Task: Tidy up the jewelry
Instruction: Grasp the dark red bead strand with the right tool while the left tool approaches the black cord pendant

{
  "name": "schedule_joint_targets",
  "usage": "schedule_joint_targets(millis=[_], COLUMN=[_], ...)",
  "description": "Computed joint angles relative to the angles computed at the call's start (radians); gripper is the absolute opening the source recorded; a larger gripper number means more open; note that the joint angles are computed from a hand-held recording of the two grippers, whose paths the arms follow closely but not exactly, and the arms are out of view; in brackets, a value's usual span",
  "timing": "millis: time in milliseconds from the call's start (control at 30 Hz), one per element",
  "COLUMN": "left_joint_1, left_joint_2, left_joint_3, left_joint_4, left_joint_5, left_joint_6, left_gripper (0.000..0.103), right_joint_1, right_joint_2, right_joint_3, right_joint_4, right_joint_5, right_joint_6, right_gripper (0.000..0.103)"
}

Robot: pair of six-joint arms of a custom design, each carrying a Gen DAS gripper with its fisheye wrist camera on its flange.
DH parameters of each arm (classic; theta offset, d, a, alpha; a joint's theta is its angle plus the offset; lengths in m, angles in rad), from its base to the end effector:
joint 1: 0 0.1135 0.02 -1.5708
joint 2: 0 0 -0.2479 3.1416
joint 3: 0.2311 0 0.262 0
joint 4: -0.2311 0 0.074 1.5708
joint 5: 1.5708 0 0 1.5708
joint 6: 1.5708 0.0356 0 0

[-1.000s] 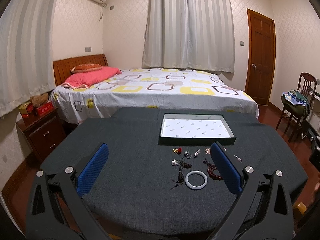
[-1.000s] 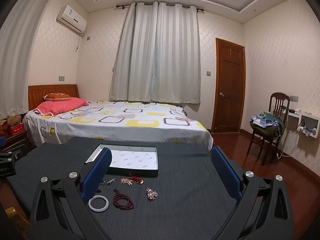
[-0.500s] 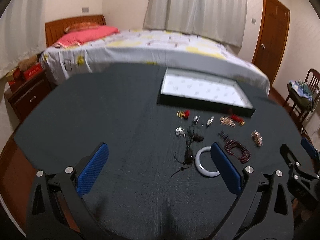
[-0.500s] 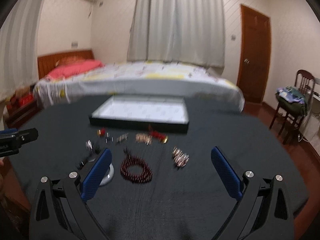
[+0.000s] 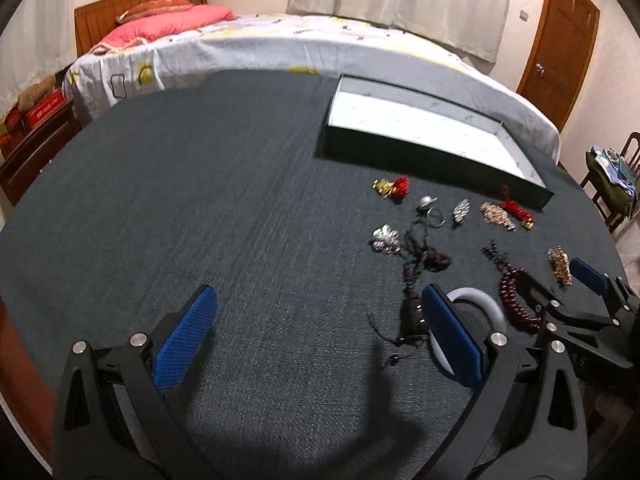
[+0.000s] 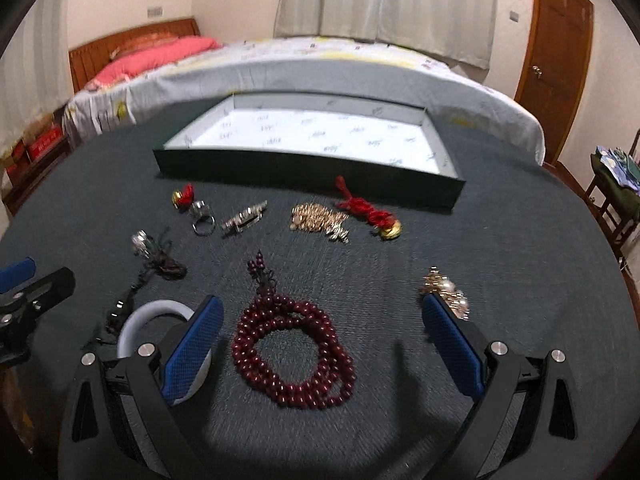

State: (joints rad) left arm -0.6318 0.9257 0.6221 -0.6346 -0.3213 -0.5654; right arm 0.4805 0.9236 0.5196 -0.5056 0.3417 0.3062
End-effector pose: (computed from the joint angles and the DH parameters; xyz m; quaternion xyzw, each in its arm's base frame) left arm 0.1648 -0.1067 0.2057 -0.0186 0.9393 -0.0474 0.3393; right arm 0.1781 0.0794 0.1813 -0.0261 0.9333 -0.0259 0.3571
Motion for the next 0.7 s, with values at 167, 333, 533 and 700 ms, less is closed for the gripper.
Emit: schedule_joint_targets(millis=[167,333,533,700], left_joint_1=[0.023,0.020,0.018,0.001], left_joint_2=[0.029,0.046,0.068,0.089], left_joint_3=[-0.013,-0.021,-0.022,-0.011], left_joint_4=[0.019,0.034,0.055,0.055], left_joint_5=[0.023,0.033,0.053,0.049], left_joint_6=[0.000,0.000,0.007,0.004], left_gripper=[0.099,0.099,0.099,0.098], right_joint_1=[-0.029,-0.062,-0.053,-0.075], right_joint_2=[0.018,-0.053,-0.098,-0.114], right_joint_3=[-0.022,-0.043,-0.052,-0.060], right_joint_4=[-0.012,-0.046,-0.051,-0.033], right_joint_5=[-0.060,-0.108,-0.126,-0.182], right_joint_6=[0.004,-0.012,-0.038,-0.059], right_gripper=[0.096,0.087,0.057,0.023])
